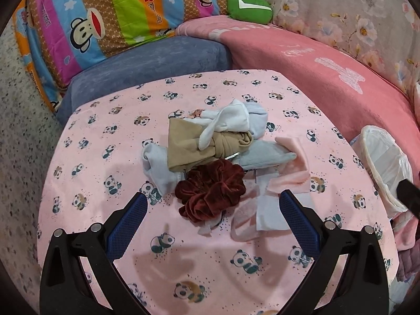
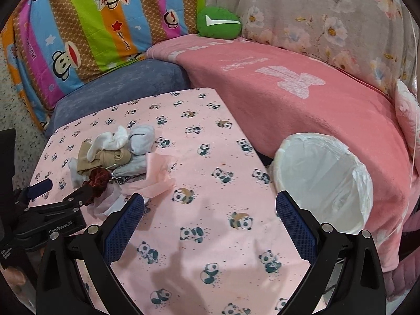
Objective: Collect trash
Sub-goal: 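Reach the left tool to the dark red scrunchie while the right tool grasps the pink wrapper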
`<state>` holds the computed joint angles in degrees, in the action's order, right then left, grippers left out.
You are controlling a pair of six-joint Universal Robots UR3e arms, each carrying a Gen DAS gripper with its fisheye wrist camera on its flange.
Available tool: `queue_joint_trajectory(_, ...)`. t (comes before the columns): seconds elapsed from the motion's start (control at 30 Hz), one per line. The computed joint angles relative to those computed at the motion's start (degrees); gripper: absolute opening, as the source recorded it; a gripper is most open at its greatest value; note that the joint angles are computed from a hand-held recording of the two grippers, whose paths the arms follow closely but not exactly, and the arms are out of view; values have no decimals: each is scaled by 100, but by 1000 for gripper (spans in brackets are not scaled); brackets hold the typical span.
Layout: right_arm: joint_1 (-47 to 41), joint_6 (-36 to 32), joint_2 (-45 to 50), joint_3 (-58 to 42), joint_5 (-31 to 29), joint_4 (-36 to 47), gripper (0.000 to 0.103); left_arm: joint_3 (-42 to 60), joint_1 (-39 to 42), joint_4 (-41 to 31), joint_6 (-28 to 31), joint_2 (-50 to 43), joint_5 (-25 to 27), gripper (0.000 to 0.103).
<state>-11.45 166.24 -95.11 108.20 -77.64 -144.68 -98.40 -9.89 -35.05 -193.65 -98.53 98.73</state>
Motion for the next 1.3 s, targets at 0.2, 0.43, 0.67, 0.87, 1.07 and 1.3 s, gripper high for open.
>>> queue_joint_trajectory(0.2, 592, 368, 823, -403, -324, -300, 98, -216, 395, 161, 186, -51, -635, 74)
queue_joint_trajectory(0.43, 853, 561, 1481, -857, -270, -288, 87, -366, 667, 159, 350, -41, -1205, 44)
queue_joint_trajectory(0.67, 1038, 602, 2157, -1434, 6, 18, 55, -482, 769, 248, 391, 39, -1426, 25)
queue_joint_trajectory(0.87, 1166, 712, 2769, -1990, 139, 212, 34, -464, 806, 200, 327, 112, -1452, 19)
queue_joint_trajectory(1.07, 1063, 706, 2968, -2175, 315, 444, 4, -463, 804, 169, 305, 234, -1449, 18)
queue_joint_trajectory(1.3, 774, 650, 2250, -1743, 581, 301, 3, -251, 765, -46, 217, 482, -1531, 5)
